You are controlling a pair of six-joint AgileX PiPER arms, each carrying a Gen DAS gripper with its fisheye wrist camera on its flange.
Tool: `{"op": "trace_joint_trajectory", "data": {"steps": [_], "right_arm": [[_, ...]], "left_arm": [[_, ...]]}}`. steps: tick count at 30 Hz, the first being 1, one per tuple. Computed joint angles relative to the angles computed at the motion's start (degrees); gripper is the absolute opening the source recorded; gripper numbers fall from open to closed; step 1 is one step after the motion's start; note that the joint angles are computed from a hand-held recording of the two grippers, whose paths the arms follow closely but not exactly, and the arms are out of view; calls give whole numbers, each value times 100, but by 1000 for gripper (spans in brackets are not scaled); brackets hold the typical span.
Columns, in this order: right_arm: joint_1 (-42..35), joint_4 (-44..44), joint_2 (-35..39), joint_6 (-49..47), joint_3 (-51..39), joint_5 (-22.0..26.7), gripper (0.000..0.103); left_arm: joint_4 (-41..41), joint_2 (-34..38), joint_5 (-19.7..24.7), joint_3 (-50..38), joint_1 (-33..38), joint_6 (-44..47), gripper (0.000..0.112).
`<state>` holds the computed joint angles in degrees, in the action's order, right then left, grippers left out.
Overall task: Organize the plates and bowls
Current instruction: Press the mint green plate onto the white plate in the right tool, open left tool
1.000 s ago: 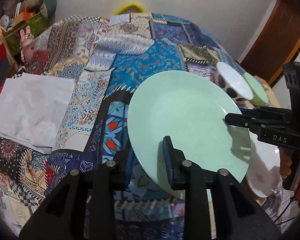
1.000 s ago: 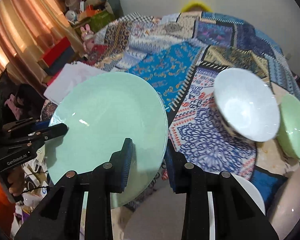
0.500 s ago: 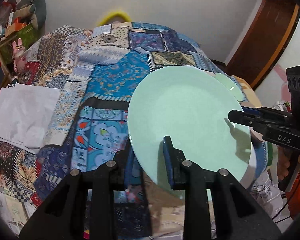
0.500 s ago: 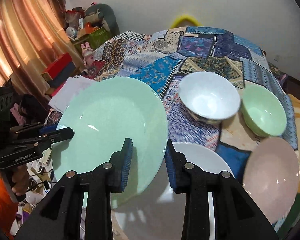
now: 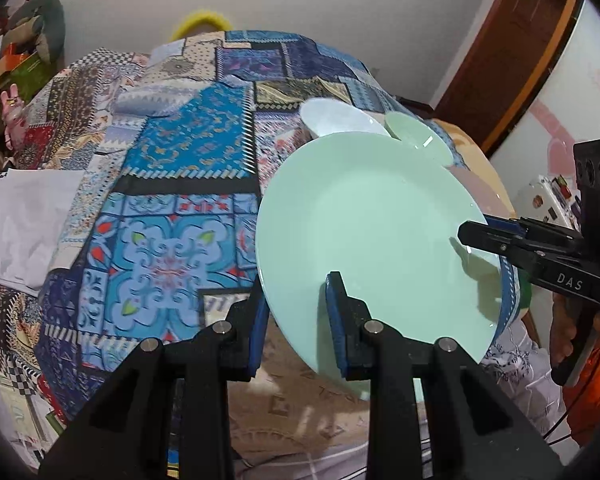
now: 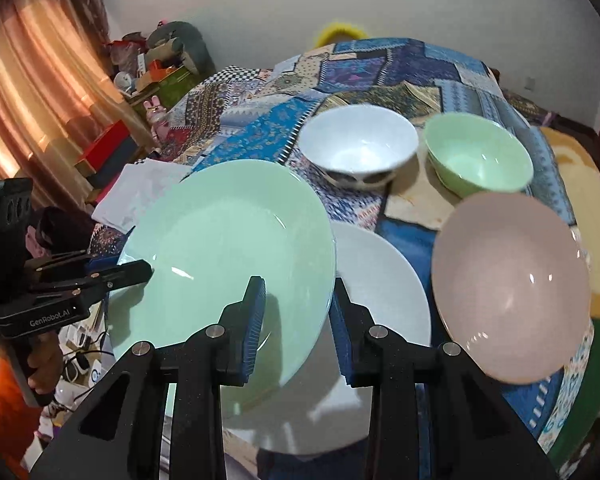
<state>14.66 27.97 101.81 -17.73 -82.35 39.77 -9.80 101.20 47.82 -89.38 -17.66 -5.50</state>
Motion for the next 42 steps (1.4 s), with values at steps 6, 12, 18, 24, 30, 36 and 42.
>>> {"op": "trace_joint_trajectory", "data": {"steps": [6, 12, 18, 24, 30, 36, 42], "right_arm": [[-138, 301, -166, -272, 524, -218, 29], [-349, 606, -194, -516, 809, -271, 29], [-463, 774, -181, -590, 974, -365, 29], [-557, 1010, -107, -745, 1007, -371, 29], [-632, 1326, -173, -1004, 1215, -514, 30], [-756, 1581, -191, -1207, 1253, -434, 30], [-668, 1458, -283, -1120, 1360, -620, 29]], "left_arm": [[-114, 192, 3, 48, -163, -77, 27], [-130, 383, -51, 63, -300, -118, 27], [-28, 582, -3, -93, -442, -138, 27], [96, 855, 130, -420, -535, -215, 27], [357, 1051, 199, -648, -604, -471, 28], [490, 1282, 324, -872, -656, -666, 29], [879, 1329, 358, -949, -805, -886, 29]]}}
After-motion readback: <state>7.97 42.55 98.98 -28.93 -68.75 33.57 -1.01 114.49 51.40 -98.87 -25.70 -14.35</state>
